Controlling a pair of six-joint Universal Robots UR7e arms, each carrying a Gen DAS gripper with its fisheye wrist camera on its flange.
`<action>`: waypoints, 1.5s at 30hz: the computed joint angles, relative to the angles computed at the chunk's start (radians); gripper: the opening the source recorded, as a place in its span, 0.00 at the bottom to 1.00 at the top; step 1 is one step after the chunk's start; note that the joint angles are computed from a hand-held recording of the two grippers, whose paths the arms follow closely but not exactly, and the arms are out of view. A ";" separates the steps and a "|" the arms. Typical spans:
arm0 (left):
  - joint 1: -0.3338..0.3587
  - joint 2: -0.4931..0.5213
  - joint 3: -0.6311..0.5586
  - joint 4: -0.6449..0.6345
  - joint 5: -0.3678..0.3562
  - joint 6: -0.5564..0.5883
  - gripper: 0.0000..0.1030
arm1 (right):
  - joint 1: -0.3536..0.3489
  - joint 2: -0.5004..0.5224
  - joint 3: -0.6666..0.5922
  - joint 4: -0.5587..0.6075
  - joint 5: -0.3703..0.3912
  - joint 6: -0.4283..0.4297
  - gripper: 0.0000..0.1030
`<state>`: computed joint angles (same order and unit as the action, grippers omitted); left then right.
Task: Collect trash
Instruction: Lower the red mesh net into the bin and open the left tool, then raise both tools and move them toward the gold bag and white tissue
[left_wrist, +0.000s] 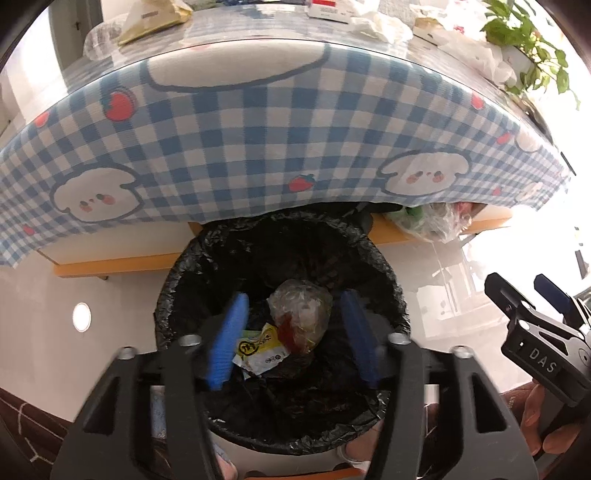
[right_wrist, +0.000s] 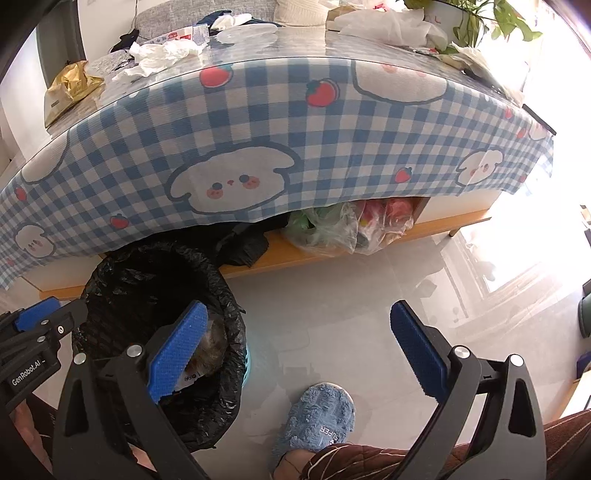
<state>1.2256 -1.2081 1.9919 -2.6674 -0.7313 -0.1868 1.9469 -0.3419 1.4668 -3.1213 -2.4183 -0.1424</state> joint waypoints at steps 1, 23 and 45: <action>0.000 -0.002 0.003 -0.009 0.009 -0.001 0.67 | 0.000 0.001 -0.001 0.000 0.000 0.001 0.92; -0.058 -0.099 0.026 -0.075 0.119 0.026 0.94 | 0.056 -0.018 -0.045 -0.012 0.094 -0.032 0.93; -0.023 -0.089 -0.240 0.107 0.139 0.064 0.94 | 0.125 0.101 -0.384 0.083 0.106 -0.193 0.92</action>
